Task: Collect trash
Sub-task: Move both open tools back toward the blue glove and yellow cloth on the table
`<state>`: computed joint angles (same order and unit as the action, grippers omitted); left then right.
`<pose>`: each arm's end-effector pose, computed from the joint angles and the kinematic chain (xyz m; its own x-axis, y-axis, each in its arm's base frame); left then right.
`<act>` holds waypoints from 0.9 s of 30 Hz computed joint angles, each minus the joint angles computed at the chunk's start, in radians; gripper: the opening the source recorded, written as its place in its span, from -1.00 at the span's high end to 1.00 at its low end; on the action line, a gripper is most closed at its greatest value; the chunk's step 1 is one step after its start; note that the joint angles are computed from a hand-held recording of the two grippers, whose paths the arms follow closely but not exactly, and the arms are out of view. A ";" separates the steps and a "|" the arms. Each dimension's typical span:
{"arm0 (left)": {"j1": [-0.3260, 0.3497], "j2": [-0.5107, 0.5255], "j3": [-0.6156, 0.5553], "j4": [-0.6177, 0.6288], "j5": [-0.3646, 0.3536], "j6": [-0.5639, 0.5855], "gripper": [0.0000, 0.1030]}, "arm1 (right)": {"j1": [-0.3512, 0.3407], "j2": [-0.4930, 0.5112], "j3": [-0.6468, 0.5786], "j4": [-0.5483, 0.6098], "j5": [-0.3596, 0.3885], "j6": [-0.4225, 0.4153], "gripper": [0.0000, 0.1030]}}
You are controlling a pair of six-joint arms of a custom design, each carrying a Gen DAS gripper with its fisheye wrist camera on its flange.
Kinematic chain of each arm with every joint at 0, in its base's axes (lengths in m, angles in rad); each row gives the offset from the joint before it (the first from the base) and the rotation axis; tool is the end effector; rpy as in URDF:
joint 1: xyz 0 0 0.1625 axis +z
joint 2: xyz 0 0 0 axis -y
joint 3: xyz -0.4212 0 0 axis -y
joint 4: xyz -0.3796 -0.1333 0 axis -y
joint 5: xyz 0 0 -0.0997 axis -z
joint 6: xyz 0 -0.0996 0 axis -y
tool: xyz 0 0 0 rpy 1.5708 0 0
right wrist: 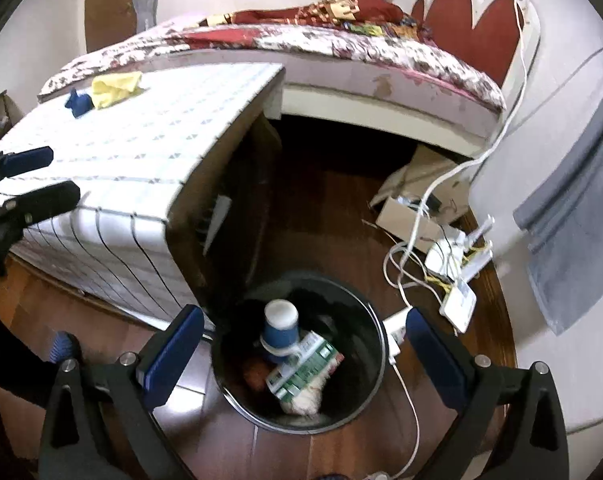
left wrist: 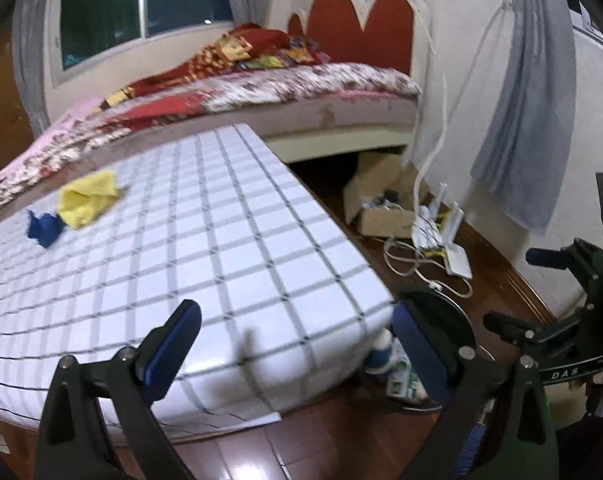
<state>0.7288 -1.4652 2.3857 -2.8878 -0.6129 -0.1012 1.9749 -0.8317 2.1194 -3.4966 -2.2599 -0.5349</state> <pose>-0.1466 -0.4188 0.2649 -0.6851 0.1556 -0.7116 0.6221 0.6333 -0.4604 0.2671 -0.4466 0.1070 -0.5777 -0.3379 0.7430 -0.7094 0.6582 -0.2521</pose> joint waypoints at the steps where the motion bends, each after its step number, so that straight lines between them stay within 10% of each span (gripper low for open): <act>1: 0.000 -0.013 0.004 0.001 0.009 0.003 -0.89 | 0.008 0.008 -0.011 0.002 0.003 -0.001 -0.98; 27: 0.242 -0.132 -0.095 -0.213 0.129 0.319 -0.93 | 0.108 0.230 -0.316 0.103 0.162 0.026 -0.98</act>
